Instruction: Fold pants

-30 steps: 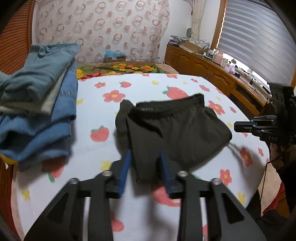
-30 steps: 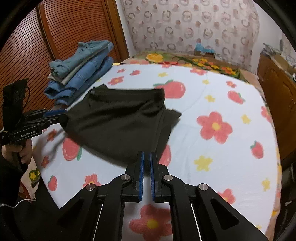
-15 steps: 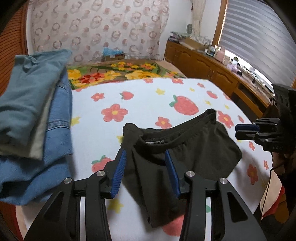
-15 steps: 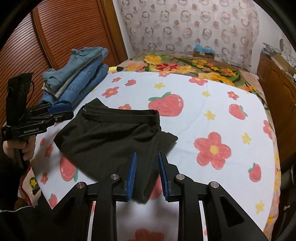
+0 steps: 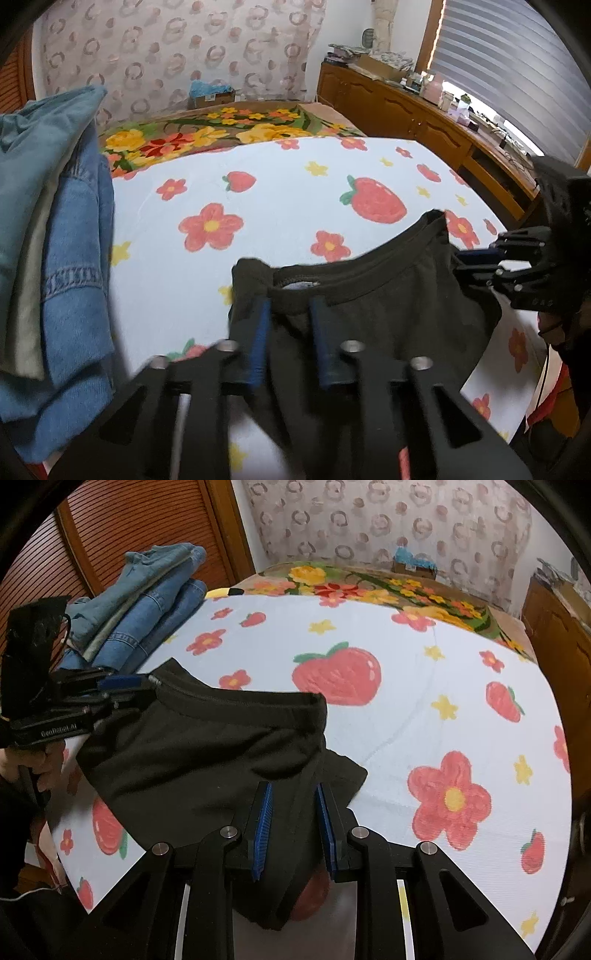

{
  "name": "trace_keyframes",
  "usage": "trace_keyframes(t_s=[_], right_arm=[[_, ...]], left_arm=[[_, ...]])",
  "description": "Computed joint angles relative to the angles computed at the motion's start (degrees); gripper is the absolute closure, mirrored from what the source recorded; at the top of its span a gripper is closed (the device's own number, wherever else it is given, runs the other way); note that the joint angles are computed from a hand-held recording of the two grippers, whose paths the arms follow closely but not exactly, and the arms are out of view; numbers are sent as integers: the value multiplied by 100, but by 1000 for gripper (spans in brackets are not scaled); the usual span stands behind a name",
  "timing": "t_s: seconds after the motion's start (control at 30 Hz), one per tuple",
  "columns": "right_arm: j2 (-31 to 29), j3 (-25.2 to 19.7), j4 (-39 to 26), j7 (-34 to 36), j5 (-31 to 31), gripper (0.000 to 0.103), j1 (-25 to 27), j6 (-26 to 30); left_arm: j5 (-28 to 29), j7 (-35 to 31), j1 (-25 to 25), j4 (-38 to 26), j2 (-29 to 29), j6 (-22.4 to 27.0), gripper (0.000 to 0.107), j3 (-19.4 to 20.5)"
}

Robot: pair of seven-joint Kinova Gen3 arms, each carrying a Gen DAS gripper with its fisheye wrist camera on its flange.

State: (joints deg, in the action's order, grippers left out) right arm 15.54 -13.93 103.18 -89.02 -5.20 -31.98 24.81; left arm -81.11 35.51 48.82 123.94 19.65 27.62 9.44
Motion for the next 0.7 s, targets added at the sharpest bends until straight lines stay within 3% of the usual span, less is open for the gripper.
trace_keyframes(t_s=[0.1,0.3,0.53,0.7], right_arm=[[42,-96,18,138,-173,78,147,-44],[-4,-144,131,289,-395,78,278,-122],[-58,-208,254,486,-670,78,428,-205],[-83,-66,239,266,-507,78,246,-179]], left_arm=[[-355,409,-12,54,-46,38,98,-8],[-449,551,-158,52,-136,122,99,105],[298,-203,-252,-103,-136,139,95,166],[318,-110,-56,-42,-219,179,94,51]])
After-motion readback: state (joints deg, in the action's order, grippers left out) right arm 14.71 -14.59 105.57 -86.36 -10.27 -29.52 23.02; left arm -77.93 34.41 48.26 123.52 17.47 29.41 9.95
